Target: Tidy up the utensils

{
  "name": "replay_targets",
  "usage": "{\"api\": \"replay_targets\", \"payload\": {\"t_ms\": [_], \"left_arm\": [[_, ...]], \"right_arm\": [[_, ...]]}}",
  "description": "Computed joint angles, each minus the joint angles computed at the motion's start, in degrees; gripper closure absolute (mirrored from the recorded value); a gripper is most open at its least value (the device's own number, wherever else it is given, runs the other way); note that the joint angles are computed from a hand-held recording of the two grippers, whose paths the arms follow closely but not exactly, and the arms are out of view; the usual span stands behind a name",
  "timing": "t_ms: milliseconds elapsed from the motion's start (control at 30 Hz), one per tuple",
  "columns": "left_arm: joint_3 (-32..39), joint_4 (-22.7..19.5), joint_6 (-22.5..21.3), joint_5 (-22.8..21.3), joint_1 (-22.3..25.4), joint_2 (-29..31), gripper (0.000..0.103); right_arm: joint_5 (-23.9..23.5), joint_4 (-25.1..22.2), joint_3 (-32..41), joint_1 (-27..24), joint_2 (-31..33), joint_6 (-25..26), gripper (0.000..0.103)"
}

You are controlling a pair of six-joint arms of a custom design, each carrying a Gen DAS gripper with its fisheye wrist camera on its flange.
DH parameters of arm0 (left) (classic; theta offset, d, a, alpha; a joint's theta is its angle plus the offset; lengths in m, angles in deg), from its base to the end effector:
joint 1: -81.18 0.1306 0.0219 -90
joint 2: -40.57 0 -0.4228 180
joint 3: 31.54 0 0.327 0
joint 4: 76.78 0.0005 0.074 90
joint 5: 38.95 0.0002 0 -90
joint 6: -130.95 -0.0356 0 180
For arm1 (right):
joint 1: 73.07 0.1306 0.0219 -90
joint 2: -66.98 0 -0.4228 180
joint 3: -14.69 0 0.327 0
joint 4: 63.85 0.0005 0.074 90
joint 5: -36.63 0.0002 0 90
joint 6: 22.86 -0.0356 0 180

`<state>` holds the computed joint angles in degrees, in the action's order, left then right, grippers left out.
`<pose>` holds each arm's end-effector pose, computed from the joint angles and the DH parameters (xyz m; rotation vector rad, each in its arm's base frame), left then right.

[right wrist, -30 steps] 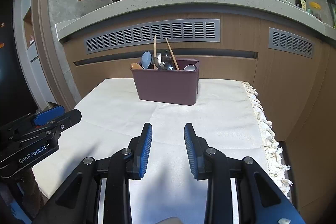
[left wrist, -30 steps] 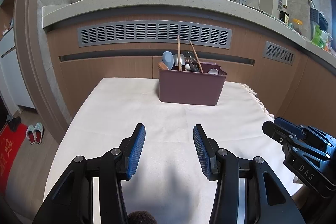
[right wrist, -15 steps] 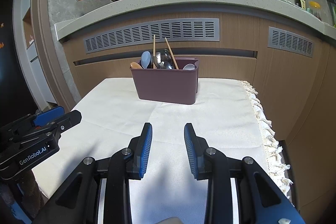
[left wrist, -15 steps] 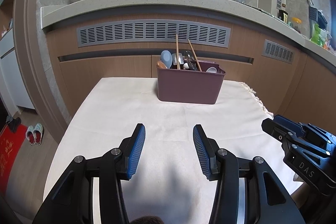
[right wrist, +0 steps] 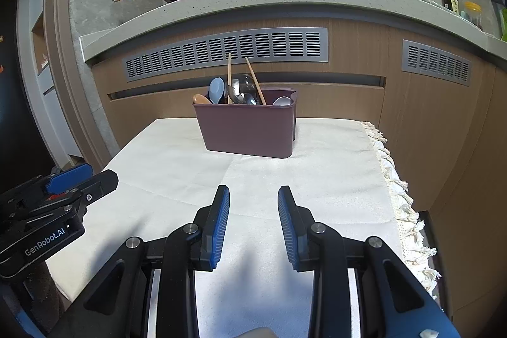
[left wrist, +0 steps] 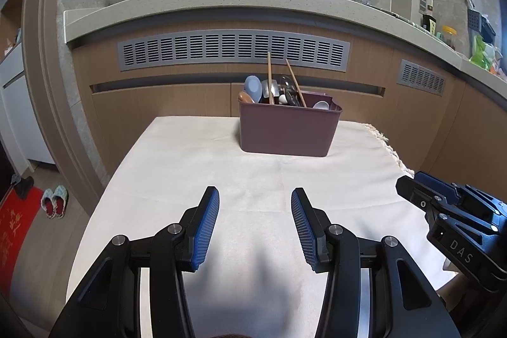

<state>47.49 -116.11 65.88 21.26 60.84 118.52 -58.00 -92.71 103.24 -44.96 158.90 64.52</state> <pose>0.3274 -0.1030 0.4852 -0.3587 2.1103 0.1249 0.4002 0.2165 0.4754 -0.5229 2.0936 0.3995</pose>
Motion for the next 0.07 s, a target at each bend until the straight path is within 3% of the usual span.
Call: {"api": "replay_targets", "payload": {"t_ms": [67], "left_arm": [[-0.2, 0.3, 0.0, -0.9, -0.2, -0.1, 0.055]], "right_arm": [[0.2, 0.1, 0.0, 0.1, 0.0, 0.1, 0.073]]}}
